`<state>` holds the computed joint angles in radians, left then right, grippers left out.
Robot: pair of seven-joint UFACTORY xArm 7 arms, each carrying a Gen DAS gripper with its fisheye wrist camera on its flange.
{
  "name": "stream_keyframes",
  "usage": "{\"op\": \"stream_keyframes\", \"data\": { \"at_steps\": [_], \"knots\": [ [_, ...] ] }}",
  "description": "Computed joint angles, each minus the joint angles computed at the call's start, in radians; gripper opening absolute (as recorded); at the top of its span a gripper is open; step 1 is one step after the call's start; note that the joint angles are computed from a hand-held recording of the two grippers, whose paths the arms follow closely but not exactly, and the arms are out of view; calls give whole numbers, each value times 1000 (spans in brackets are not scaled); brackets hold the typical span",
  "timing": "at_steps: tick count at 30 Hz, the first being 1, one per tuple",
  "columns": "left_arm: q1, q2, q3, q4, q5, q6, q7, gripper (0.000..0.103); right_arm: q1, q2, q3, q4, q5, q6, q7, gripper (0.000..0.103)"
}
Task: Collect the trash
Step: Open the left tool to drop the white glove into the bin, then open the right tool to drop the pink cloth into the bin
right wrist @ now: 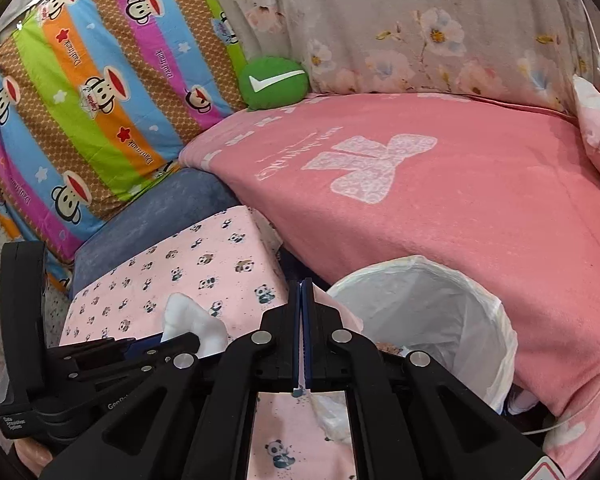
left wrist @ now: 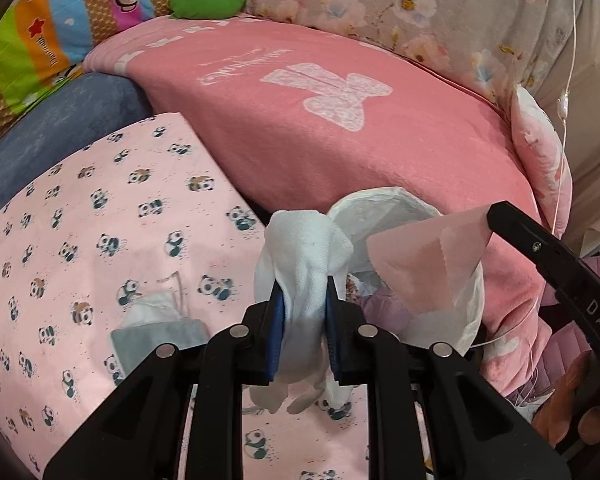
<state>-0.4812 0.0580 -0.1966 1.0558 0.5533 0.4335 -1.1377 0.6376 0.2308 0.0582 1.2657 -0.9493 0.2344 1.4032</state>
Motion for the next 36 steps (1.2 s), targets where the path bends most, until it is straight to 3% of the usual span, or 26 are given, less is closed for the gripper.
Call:
{"op": "stream_keyframes", "data": {
  "at_steps": [11,14,16,18,27,36],
  "knots": [
    [-109,220,25,270,-76,58,157,21,-122,-118,7,-170,-79,-43,105,3],
    [-152,254,56,321,-57,86,142,37,-150,-122,20,-182,-93,-49,119,3],
    [-178,261,79,338,-23,94,113,58,-167,-130,24,-197,-100,-58,127,3],
    [-196,268,92,352,9,102,87,63,-182,-131,28,-204,-101,-65,127,3],
    [-193,260,101,343,41,124,37,64,-191,-117,28,-193,-133,-73,159,7],
    [-174,231,93,301,53,117,5,64,-170,-97,28,-172,-76,-60,104,13]
  ]
}}
